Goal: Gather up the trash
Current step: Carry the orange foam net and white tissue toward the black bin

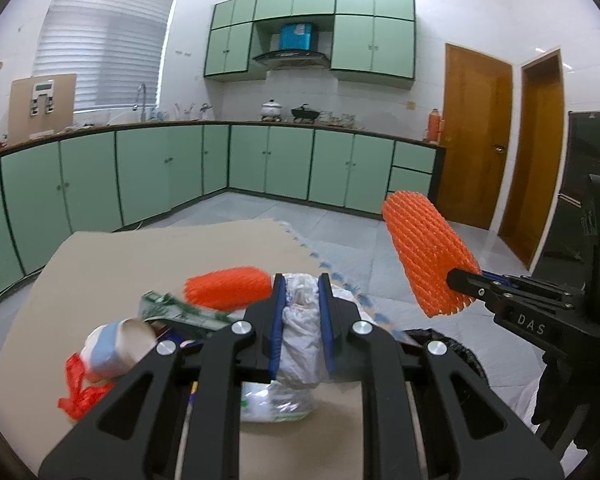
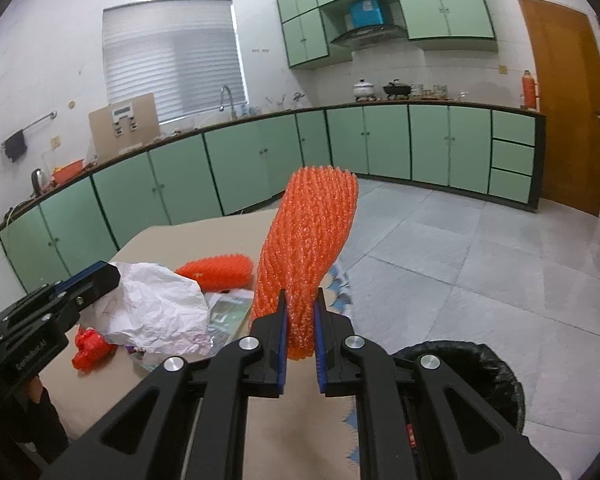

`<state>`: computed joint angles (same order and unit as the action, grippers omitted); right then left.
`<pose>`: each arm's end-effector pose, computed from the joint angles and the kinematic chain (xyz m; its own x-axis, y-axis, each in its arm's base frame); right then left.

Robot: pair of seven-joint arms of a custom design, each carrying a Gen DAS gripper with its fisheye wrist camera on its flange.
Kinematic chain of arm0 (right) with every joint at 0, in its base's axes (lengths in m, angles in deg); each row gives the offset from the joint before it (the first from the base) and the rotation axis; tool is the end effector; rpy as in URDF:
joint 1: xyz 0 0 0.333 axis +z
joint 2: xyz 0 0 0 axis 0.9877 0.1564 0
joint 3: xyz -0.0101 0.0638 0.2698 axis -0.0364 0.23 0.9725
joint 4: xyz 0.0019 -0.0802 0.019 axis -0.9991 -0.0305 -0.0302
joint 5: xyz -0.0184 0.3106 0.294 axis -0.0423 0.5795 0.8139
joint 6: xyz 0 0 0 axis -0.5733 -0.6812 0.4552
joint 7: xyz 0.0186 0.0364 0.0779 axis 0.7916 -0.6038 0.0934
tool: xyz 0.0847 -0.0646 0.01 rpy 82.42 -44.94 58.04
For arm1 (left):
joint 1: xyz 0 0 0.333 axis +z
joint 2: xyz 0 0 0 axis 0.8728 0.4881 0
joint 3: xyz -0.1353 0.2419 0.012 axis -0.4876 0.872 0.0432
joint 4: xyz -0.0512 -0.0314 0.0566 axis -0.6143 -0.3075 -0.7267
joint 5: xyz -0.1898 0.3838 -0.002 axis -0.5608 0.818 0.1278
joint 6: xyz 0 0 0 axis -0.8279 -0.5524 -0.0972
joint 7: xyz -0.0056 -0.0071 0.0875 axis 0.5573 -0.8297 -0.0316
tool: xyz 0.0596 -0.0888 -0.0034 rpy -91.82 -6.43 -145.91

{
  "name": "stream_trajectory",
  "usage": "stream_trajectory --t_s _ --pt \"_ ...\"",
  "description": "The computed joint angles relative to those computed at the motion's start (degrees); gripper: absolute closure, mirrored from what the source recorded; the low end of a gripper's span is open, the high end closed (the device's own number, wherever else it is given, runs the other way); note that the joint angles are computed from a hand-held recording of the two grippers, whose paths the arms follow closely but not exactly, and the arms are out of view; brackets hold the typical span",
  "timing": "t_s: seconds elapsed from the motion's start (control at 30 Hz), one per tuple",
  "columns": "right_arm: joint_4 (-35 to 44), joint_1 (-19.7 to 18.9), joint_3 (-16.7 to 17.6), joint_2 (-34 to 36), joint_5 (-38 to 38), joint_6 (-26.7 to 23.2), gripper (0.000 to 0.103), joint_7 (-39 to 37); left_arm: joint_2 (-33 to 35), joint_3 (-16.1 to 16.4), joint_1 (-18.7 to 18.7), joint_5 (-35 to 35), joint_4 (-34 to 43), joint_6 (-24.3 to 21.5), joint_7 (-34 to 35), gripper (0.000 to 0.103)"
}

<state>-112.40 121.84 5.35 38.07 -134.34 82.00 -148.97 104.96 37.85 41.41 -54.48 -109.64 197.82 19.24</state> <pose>0.5479 0.4848 0.3973 0.0912 -0.9834 -0.1571 -0.4584 0.0986 -0.8833 0.5886 -0.2765 0.3820 -0.3618 -0.9279 0.0905 -0.3704 0.0540 -0.9273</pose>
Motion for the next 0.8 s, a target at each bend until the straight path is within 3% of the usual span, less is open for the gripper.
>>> stream_trajectory --t_s 0.2,0.53,0.8 --pt "-3.7 -0.4 0.2 -3.6 -2.8 -2.7 0.092 2.7 2.6 -1.4 0.1 3.4 4.1 -0.4 -1.3 0.088" --pt "-11.7 -4.5 3.6 -9.9 -6.1 -7.5 0.092 8.3 10.1 -3.7 -0.4 10.4 14.5 -3.0 -4.7 0.088" --pt "-18.8 -8.9 5.5 -14.3 -4.7 -9.9 0.092 10.3 19.1 -5.3 -2.1 15.2 27.0 -9.6 -6.0 0.088"
